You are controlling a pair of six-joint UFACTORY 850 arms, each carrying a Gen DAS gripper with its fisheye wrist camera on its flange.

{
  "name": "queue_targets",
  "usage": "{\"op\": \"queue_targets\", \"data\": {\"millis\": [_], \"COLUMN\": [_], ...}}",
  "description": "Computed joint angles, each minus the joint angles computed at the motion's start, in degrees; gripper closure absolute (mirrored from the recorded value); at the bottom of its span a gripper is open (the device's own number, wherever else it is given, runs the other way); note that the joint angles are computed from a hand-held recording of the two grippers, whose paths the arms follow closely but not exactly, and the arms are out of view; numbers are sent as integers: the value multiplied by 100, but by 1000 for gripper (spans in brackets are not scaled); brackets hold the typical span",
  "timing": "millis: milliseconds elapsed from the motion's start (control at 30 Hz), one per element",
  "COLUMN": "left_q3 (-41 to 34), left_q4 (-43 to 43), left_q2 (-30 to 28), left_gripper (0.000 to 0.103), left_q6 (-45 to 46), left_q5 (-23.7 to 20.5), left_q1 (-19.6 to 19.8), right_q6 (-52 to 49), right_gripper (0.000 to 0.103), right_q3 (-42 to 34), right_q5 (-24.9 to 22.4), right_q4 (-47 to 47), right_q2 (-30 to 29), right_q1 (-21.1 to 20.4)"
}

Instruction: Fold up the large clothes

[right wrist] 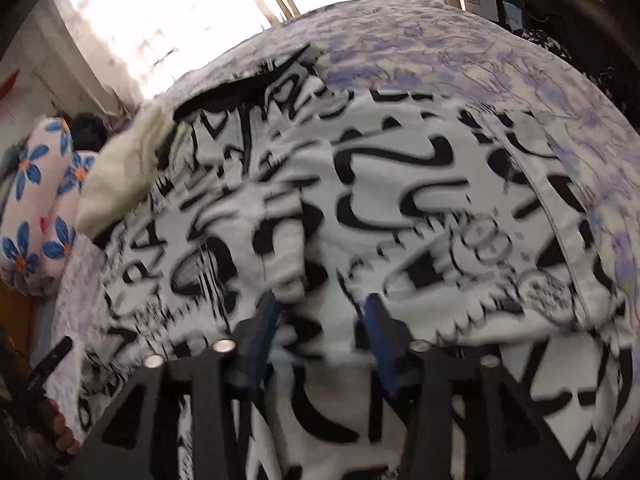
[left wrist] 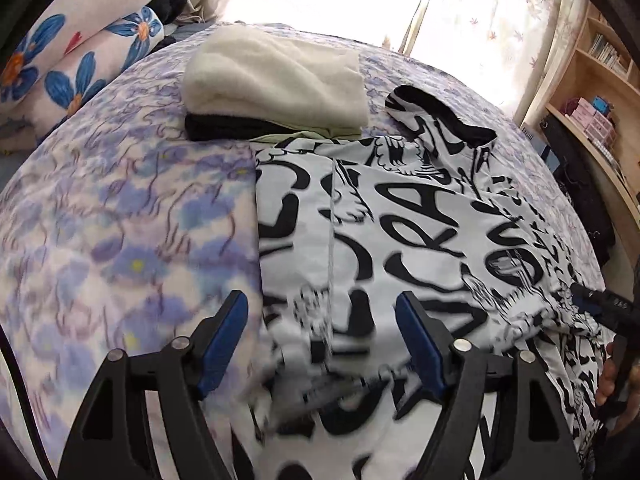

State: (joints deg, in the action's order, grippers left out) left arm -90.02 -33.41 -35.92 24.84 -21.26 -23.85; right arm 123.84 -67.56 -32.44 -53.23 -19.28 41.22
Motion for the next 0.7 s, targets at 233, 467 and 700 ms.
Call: {"op": "queue_targets", "data": {"millis": [233, 467, 700], "left_q3": [-2745, -4008, -3014], "left_q4": [1581, 1117, 2685], "left_q2": [-1871, -2749, -2179], "left_gripper": [27, 91, 98], "left_q6": [-1923, -1967, -3169], "left_q5": [-1500, -2078, -469], "left_q1": [118, 184, -31], "right_q6": [-2391, -3175, -2082], "right_gripper": [39, 93, 94], "right_q3": [-562, -1588, -1829], "right_q5": [1375, 218, -142], "right_q4": [1700, 1246, -29], "right_q2": [-671, -1293, -1464], "right_q1": [-921, -718, -724]}}
